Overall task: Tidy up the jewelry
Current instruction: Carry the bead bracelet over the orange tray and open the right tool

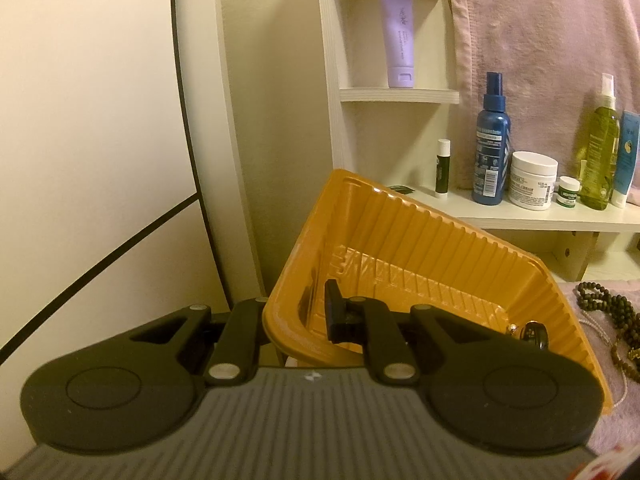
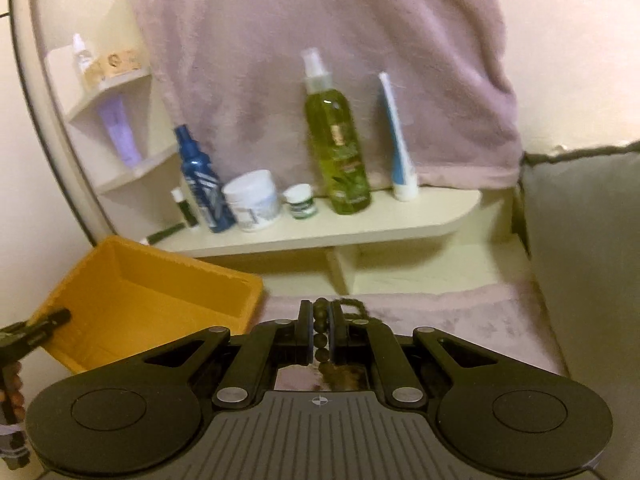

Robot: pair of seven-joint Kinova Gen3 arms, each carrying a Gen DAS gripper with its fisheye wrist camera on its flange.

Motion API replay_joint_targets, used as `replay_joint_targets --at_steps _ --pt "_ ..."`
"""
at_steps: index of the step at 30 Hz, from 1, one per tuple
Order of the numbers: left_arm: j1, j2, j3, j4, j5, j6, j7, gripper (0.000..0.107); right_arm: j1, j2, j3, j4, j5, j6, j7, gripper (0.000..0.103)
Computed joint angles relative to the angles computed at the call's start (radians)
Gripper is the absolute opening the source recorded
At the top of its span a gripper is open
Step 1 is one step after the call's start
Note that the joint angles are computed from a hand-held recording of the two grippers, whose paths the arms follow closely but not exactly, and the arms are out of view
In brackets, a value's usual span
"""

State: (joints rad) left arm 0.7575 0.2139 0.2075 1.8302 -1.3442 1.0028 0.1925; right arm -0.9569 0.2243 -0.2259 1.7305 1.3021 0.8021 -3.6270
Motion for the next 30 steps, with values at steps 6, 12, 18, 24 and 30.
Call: replay_joint_targets --at_steps 6,12,18,24,30 --pt "-0.008 -0.007 0.000 0.006 0.000 -0.016 -0.005 0.013 0.020 0.037 0.011 -0.034 0.058 -0.163 -0.026 0.007" --pt "-0.011 -0.006 0.000 0.007 -0.009 -0.024 -0.005 0.013 0.022 0.110 0.051 -0.113 0.068 -0.346 0.006 0.007" --pt "-0.012 -0.006 0.000 0.008 -0.012 -0.027 -0.003 0.013 0.020 0.196 0.078 -0.213 -0.034 -0.474 0.136 0.007" --pt "-0.013 -0.005 0.000 0.013 -0.017 -0.029 0.005 0.013 0.023 0.264 0.072 -0.298 -0.187 -0.485 0.291 0.007" --pt "-0.012 -0.006 0.002 0.017 -0.023 -0.027 0.011 0.013 -0.011 0.295 0.133 -0.337 -0.265 -0.508 0.353 0.007"
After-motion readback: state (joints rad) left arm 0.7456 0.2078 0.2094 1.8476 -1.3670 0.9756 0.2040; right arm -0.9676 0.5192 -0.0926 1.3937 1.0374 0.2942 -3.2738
